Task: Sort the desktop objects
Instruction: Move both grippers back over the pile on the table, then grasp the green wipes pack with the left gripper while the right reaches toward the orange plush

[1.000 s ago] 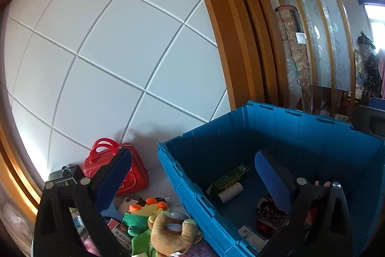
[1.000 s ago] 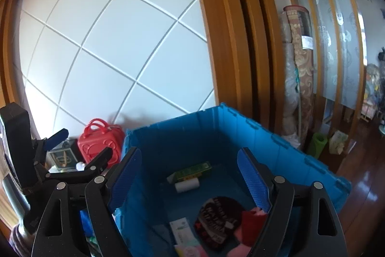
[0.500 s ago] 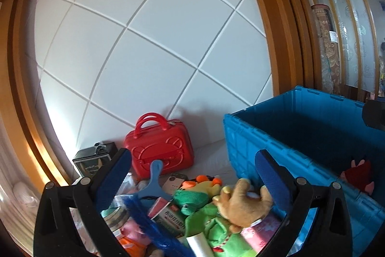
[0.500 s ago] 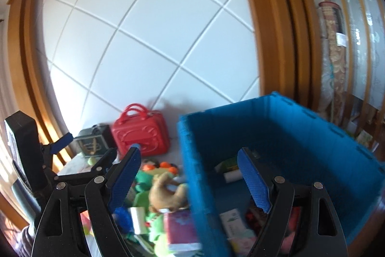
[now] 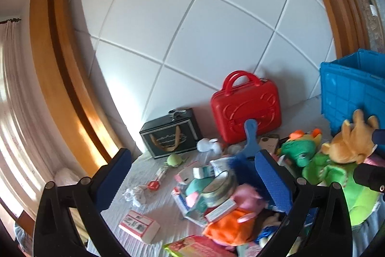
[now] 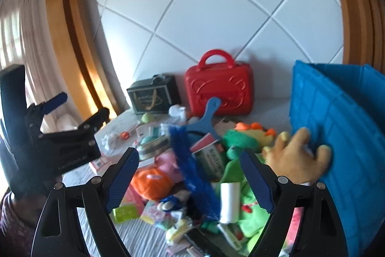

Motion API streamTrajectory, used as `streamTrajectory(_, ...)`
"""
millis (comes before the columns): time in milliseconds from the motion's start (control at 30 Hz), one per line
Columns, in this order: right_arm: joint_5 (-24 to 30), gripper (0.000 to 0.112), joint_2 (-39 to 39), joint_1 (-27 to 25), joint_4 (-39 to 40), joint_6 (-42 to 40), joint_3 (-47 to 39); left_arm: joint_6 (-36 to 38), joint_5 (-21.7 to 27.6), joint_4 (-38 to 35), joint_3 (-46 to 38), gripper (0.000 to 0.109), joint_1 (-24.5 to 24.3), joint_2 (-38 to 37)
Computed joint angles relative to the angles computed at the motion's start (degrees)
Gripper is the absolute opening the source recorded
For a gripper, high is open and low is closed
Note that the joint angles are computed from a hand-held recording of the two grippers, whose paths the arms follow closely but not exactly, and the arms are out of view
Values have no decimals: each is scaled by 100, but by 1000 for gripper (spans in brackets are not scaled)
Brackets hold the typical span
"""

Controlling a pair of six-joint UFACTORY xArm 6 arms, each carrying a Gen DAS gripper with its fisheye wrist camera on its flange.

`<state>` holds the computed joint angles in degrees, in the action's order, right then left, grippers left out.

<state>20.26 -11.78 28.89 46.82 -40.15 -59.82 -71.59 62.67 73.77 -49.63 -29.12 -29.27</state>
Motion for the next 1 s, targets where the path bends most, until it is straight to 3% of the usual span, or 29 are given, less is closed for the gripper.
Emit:
streamTrajectory(67,-115,87,283,302,-53,-29,-25,42,37,-118,337,103,274,-268)
streamTrajectory(233,322,87,1346,679,-128,-366,-735,114,-247,-535,1058,103,1011,-853)
streamTrajectory(367,883,87,2201,753,-87,-144,-1382,106,-245,-725,1468,103,1294,-1067)
streamTrajectory(533,1096,87,3191,993,-826,598,-2006,65,-400,-1082,1950,103,1583,-1317)
streamTrajectory(800,156,87,4117,1478,-1927,1822,-2315,241,-466,-1447,2537,103,1900,-1650)
streamTrajectory(1000,-414,103,4638,1599,-2563,2815,-2643,464,-697,-1722,2879,103,2251,-1969)
